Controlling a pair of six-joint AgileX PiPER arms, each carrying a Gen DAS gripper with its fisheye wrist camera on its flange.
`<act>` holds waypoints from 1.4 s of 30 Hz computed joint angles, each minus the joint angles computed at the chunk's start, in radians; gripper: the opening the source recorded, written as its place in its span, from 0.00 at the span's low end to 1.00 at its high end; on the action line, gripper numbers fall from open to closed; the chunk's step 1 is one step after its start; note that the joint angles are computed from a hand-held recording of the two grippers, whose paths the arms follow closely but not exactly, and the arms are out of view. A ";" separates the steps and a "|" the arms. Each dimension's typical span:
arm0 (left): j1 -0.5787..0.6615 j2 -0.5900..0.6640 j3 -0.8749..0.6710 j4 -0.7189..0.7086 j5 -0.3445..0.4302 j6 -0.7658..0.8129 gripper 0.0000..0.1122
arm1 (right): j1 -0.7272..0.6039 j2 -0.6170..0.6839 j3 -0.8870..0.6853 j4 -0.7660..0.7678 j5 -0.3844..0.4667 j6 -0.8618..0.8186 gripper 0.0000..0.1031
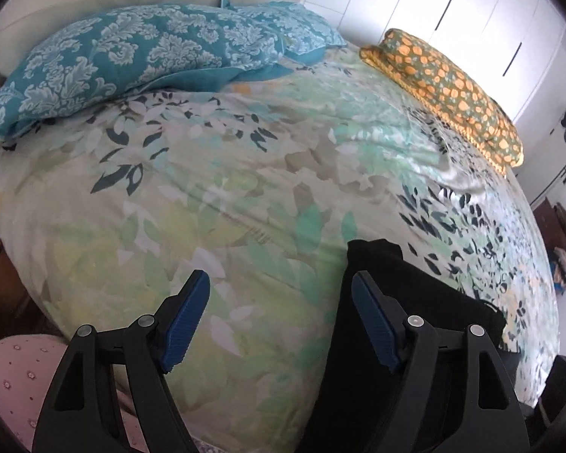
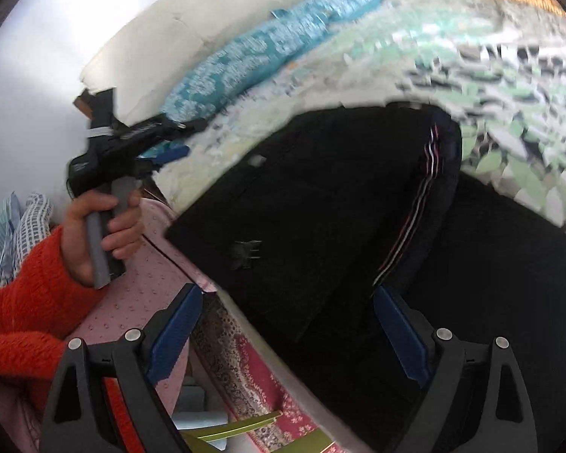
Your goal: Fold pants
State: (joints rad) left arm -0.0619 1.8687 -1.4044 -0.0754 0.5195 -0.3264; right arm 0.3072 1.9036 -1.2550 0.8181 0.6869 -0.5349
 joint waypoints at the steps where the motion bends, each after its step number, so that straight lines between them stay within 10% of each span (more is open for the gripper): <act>1: 0.002 0.010 -0.005 -0.025 0.000 0.016 0.70 | -0.003 0.008 -0.002 0.042 0.011 -0.022 0.89; 6: 0.011 0.032 -0.021 -0.054 0.017 0.026 0.70 | -0.125 0.032 0.064 0.452 0.220 -0.322 0.89; 11: 0.015 0.055 -0.042 -0.089 0.039 0.035 0.70 | -0.142 0.124 0.016 0.421 0.252 -0.231 0.85; 15: 0.001 0.071 -0.062 -0.065 0.062 0.025 0.70 | -0.068 0.149 -0.064 0.268 0.203 -0.091 0.39; 18: -0.003 0.077 -0.068 -0.054 0.074 0.023 0.70 | -0.053 0.100 -0.035 0.327 0.184 -0.128 0.25; 34: -0.019 0.036 -0.040 -0.078 0.046 0.059 0.70 | -0.349 -0.393 0.175 0.213 0.341 -0.133 0.21; 42: -0.073 0.018 -0.032 -0.088 0.045 0.140 0.70 | -0.548 -0.416 0.368 0.234 0.327 -0.250 0.21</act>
